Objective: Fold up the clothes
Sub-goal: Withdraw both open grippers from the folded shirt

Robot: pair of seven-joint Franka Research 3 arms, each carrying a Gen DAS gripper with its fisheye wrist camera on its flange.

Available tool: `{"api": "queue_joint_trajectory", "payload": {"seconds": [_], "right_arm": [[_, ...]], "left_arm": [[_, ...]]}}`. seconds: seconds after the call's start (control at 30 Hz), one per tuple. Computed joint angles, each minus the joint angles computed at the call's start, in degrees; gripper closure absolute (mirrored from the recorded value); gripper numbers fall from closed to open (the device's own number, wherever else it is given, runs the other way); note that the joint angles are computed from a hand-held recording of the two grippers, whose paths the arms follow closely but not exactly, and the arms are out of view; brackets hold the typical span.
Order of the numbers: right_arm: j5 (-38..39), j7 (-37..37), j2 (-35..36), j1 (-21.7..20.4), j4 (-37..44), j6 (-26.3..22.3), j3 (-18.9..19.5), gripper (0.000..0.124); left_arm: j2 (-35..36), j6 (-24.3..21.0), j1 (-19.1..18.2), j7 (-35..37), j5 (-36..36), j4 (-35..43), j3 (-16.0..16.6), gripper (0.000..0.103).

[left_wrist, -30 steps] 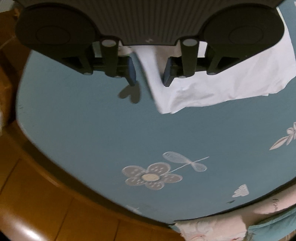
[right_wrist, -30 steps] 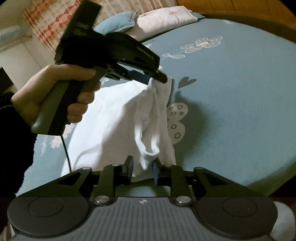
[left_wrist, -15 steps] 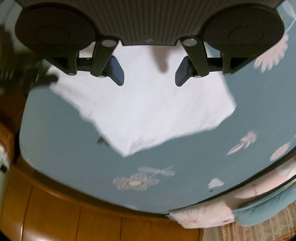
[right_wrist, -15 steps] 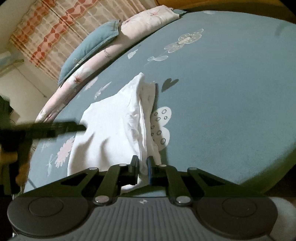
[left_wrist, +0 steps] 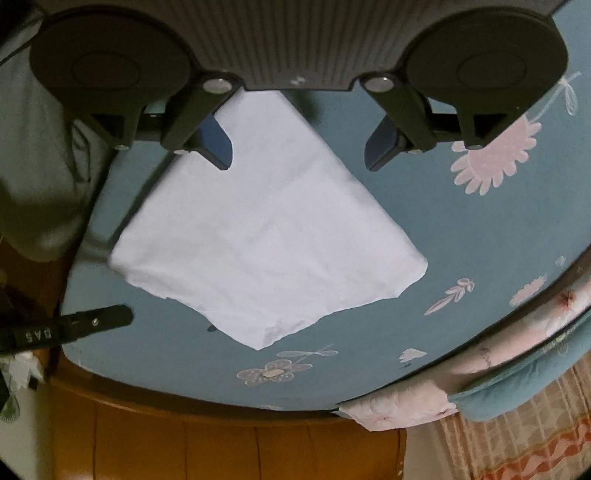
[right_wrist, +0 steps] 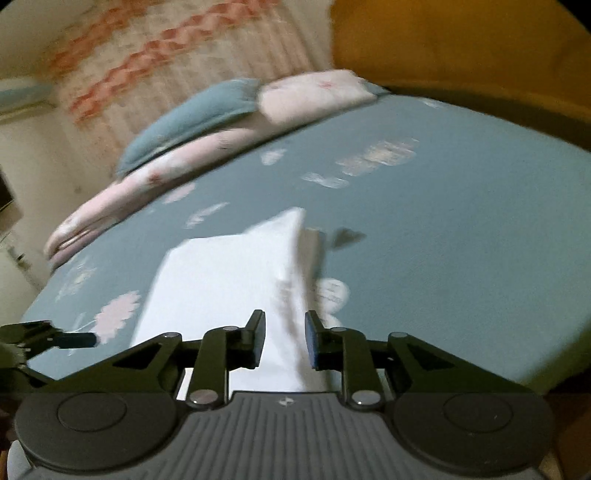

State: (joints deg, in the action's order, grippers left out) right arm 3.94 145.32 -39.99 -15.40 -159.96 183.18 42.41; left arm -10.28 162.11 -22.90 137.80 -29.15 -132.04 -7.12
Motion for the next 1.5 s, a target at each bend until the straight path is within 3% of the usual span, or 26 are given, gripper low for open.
{"api": "queue_joint_trajectory", "payload": {"seconds": [0.13, 0.3, 0.4, 0.6, 0.67, 0.77, 0.9, 1.1, 1.27, 1.5], "right_arm": [[-1.0, -1.8, 5.7, -1.4, 3.2, 1.8, 1.5, 0.093], [-1.7, -3.6, 10.3, -3.9, 6.1, 0.4, 4.1, 0.093], [-2.2, -2.3, 10.6, -4.1, 5.9, -1.6, 4.0, 0.093], [-2.4, -1.3, 12.1, -1.6, 4.1, 0.8, 0.8, 0.093], [-2.7, -1.7, 11.3, -2.9, 4.5, 1.0, 1.9, 0.093], [-3.0, -3.6, 11.9, -5.1, 5.5, 3.5, 3.3, 0.090], [-2.9, -6.9, 14.9, -10.5, 8.1, 3.0, 7.5, 0.087], [0.2, -10.0, 18.4, -8.2, 7.3, 5.4, 5.1, 0.089], [4.0, -11.9, 18.5, -8.6, 6.9, 6.4, 6.5, 0.088], [8.5, -15.4, 19.4, -6.9, 6.5, 8.0, 5.9, 0.088]], "left_arm": [[2.7, -2.6, -1.8, 8.4, -11.4, 3.7, 1.5, 0.024], [6.9, -5.2, 0.1, 17.0, -17.2, 8.1, -1.0, 0.024], [10.8, -5.6, 2.8, 7.1, -7.7, 10.2, -3.2, 0.023], [10.5, -8.4, 6.7, 8.2, -9.8, 11.4, -6.2, 0.023], [10.7, -8.4, 7.2, 9.5, -10.3, 12.6, -6.4, 0.022], [12.9, -7.7, 7.7, 6.5, -8.8, 15.3, -6.8, 0.020], [16.7, -8.5, 8.9, 0.4, -5.9, 18.2, -7.8, 0.020], [17.6, -8.6, 11.0, -1.4, -5.3, 18.7, -9.9, 0.020], [18.6, -6.5, 11.3, -2.3, -5.0, 21.4, -10.4, 0.020], [26.4, -5.0, 11.0, -14.4, 5.9, 28.2, -10.3, 0.020]]}}
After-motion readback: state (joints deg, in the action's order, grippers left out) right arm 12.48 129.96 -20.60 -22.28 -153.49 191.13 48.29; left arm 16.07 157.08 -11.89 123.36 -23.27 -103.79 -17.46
